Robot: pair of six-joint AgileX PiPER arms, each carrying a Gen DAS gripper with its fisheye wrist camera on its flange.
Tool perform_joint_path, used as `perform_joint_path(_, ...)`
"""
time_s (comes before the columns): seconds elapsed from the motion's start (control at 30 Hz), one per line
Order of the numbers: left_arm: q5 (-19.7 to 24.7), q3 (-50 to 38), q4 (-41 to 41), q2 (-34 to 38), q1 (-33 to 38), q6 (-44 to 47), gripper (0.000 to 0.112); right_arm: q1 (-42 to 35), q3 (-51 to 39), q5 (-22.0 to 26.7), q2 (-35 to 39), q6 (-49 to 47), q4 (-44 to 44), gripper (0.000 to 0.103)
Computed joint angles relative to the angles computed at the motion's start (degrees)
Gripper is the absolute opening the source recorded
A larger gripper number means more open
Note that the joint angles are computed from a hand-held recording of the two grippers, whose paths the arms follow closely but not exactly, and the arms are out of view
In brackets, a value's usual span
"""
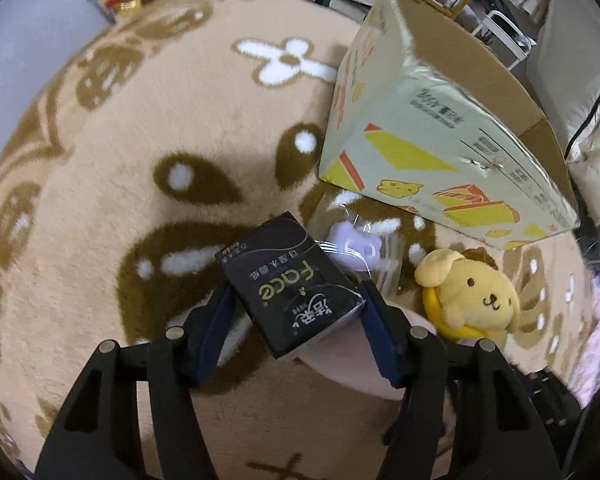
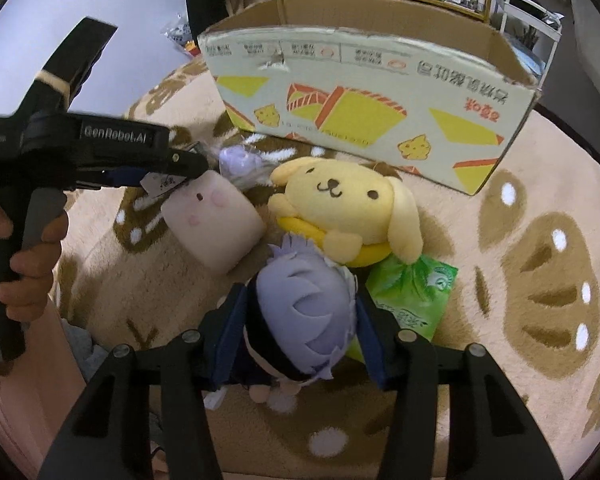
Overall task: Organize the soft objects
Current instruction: 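Grasp the black tissue pack with the left tool while the right tool grasps the white-haired doll, then lift the tissue pack and white-haired doll and carry both over the box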
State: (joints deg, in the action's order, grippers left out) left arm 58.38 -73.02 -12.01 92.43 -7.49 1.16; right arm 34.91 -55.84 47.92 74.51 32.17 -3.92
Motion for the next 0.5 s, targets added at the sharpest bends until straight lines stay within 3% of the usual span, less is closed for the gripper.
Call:
perform_joint_path(0.3,-2.9,5.8,5.2,-9.9,-1.9,-2.1,0.060,-0.3,1.7,-0.3,-6.2,6.6,-5.0,0.055)
perform_joint_path(0.5,-7.1,8.9,8.2,-17.7,-3.9,-2.8,0.060,3.0,2.5,0.3,-10.4,18.6,-16.5,0.055)
